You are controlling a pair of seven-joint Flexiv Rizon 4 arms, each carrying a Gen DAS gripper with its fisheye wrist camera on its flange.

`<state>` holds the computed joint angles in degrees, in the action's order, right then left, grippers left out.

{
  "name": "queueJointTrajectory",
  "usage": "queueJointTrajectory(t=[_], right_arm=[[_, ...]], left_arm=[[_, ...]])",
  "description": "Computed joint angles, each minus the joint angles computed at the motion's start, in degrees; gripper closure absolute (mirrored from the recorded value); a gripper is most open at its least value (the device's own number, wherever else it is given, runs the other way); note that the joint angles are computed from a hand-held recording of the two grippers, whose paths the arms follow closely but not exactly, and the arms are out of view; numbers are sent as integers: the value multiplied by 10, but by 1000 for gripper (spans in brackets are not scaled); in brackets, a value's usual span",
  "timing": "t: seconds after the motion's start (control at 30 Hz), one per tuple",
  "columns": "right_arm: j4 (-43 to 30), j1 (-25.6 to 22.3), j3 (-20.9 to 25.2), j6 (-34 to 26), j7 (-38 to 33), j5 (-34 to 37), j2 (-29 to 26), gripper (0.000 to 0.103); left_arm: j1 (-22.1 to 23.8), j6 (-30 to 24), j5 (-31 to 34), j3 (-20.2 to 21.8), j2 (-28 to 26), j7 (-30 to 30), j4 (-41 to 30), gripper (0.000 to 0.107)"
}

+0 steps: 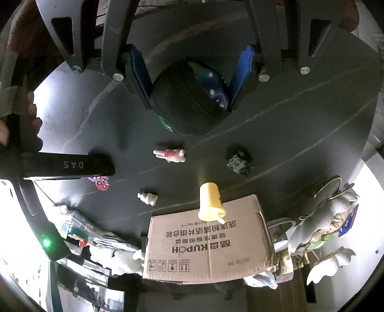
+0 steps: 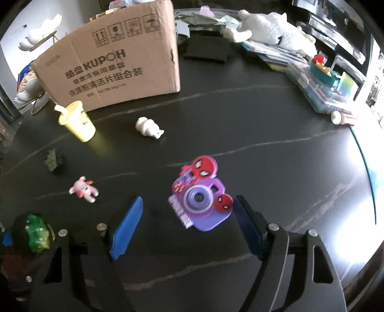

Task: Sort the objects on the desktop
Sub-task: 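Close the right gripper on the purple Spider-Man toy, then lift the black-and-green ball and Spider-Man toy off the table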

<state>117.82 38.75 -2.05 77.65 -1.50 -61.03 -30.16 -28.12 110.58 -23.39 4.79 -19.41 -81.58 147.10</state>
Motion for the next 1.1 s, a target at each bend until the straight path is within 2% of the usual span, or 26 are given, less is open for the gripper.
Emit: queueJointTrajectory(t=[0.13, 0.37, 0.47, 0.5, 0.7, 0.83, 1.1], right_arm=[[-6, -7, 10, -3, -22, 22, -10, 30], [-7, 7, 2, -13, -39, 40, -13, 35], [-8, 12, 0, -28, -39, 37, -11, 43], [-9, 14, -1, -34, -39, 35, -11, 50], [-6, 8, 0, -29, -24, 18, -8, 51], [-5, 3, 0, -17, -17, 11, -7, 52], [5, 0, -10, -3, 37, -44, 10, 53]], left_arm=[[14, -8, 11, -7, 2, -6, -1, 49], [6, -8, 10, 3, 2, -10, -3, 49], [7, -10, 11, 3, 3, -10, -4, 49], [6, -11, 10, 4, 3, -10, -4, 49], [-7, -11, -1, 14, 2, -7, -4, 49], [2, -12, 3, 7, 3, -8, -3, 49], [-3, -8, 0, 11, 9, -5, 1, 49]])
